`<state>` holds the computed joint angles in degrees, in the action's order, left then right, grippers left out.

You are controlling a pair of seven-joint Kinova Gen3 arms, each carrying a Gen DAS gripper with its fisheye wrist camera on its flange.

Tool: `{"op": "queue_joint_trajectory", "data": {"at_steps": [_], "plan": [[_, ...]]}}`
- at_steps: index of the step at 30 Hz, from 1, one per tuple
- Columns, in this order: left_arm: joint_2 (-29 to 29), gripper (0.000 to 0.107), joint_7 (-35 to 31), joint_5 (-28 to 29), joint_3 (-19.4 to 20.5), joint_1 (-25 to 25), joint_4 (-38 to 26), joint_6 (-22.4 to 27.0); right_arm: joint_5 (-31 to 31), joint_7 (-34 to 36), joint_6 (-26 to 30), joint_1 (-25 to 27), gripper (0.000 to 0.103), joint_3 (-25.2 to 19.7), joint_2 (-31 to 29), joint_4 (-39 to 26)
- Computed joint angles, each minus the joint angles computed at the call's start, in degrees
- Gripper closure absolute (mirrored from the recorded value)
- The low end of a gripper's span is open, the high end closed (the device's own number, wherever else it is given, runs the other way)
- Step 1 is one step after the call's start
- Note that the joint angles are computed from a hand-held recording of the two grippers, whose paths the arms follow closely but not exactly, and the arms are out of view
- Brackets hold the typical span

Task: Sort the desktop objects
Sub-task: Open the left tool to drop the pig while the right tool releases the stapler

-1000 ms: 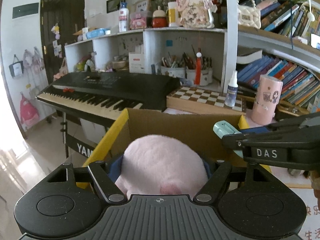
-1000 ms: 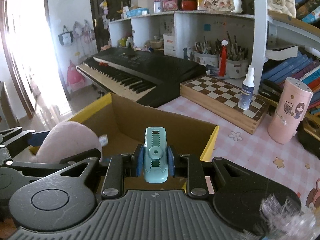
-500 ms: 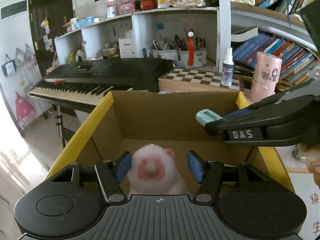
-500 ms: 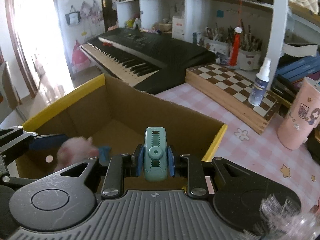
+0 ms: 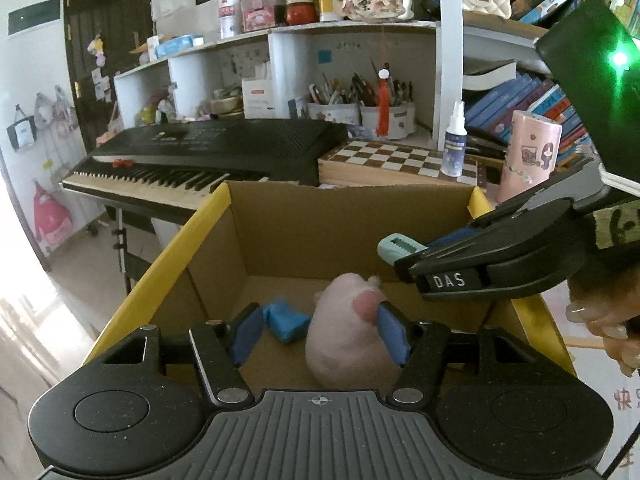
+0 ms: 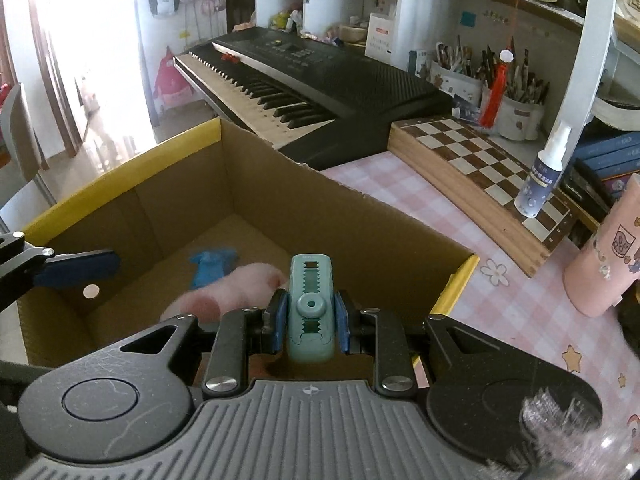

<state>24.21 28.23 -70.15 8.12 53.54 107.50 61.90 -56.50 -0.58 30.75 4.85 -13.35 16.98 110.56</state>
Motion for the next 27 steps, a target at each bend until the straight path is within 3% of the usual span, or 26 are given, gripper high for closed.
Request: {"op": "queue_joint_trajectory", "data": {"at_steps": [11,17,27], "plan": [[0.4,0.039,1.2,0.0,0.3,1.8,-0.5,3.3,-3.3,3.0,-0.9,1.2,0.075,-0.7,-0.6,1.1],[0.5,0.029,3.5,-1.1,0.4,3.3,-0.2,6.5,-11.8,9.9,0.7,2.8,0.073,0.5,-2.9,3.6],[-0.7,0.017,9.3,-3.3,2.3,5.2,2.0,12.0,-27.0,19.7,4.8,2.5,0.071,7.3,-9.9,11.0]]}}
